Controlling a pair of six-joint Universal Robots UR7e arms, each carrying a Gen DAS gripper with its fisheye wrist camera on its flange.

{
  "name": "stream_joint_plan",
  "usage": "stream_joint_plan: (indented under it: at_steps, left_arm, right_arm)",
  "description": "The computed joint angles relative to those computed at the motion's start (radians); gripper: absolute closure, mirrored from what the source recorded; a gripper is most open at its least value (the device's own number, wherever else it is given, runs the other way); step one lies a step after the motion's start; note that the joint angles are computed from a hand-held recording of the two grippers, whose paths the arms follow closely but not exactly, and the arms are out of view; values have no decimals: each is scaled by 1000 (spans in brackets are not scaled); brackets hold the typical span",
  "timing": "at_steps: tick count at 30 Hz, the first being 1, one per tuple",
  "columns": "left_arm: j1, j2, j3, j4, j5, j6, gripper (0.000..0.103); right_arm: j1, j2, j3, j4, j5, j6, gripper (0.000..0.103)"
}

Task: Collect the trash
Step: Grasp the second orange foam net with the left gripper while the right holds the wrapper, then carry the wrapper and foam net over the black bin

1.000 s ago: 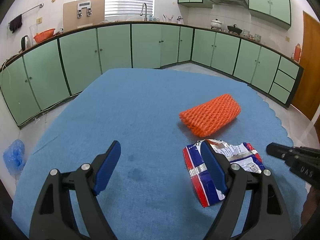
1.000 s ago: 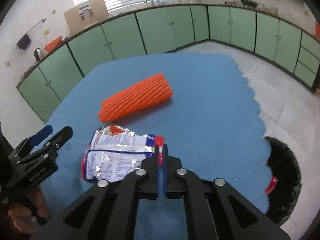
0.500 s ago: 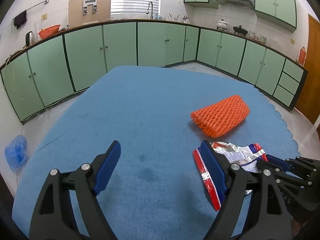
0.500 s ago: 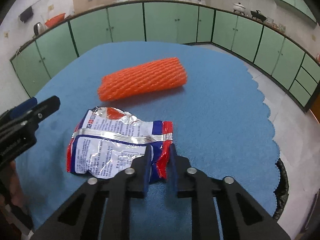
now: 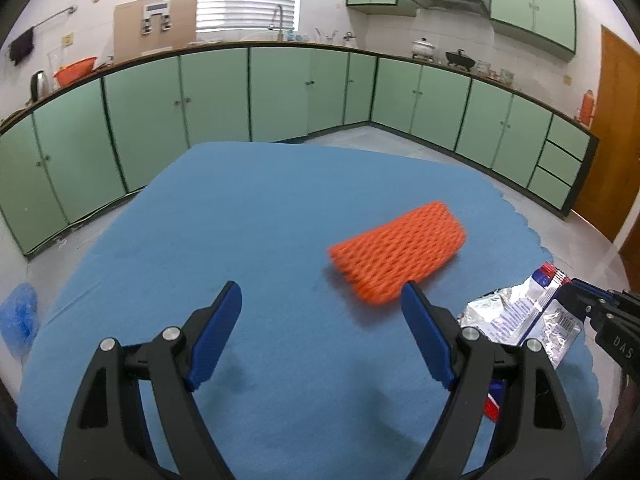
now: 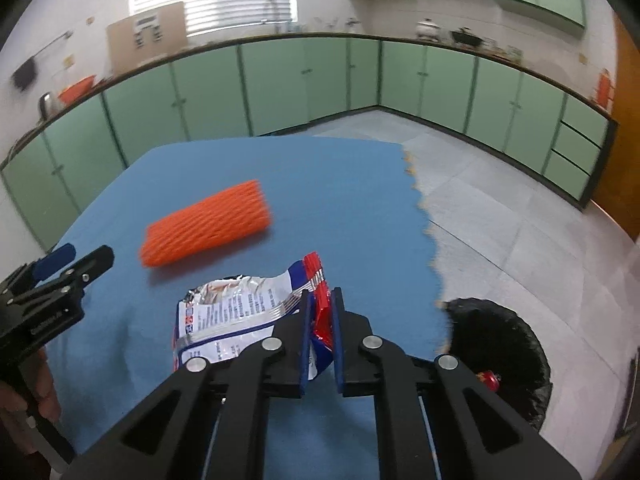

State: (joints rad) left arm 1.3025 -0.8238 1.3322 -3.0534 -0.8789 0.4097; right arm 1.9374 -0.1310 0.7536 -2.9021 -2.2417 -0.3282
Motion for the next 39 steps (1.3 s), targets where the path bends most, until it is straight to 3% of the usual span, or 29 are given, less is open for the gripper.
stream_joint_plan:
  at_steps: [7,11,12,13,16,18,31,39]
  left_arm:
    - [4,119,-179,112,-22,18,24]
    - [14,175,-287,243,-20,-25,24]
    - [17,184,-312,287,-25,-46,29]
    - [21,189,-328,320,-33,-61,46]
    - [29,196,-356,398,-52,-96,83]
    - [27,192,-346,391,-55,-85,91]
    - [-14,58,-92,223,-54,-90,96]
    - [-49,-18,23,163,-79,-77,96]
  right_arm:
    - [-24,-7,-5,22,5,29,94]
    - [-32,-6,-3,27,15,34,94]
    - [-33,-4,-8,32,18,37,94]
    - [-34,-9,4,26,19,37,94]
    - [-35,-9,3,20,21,35,94]
    - [-36,-11,4,15,25,37,94]
    - [-15,-89,109,-88,59,24,95]
    - [8,-139,186,-175,77,-26,96]
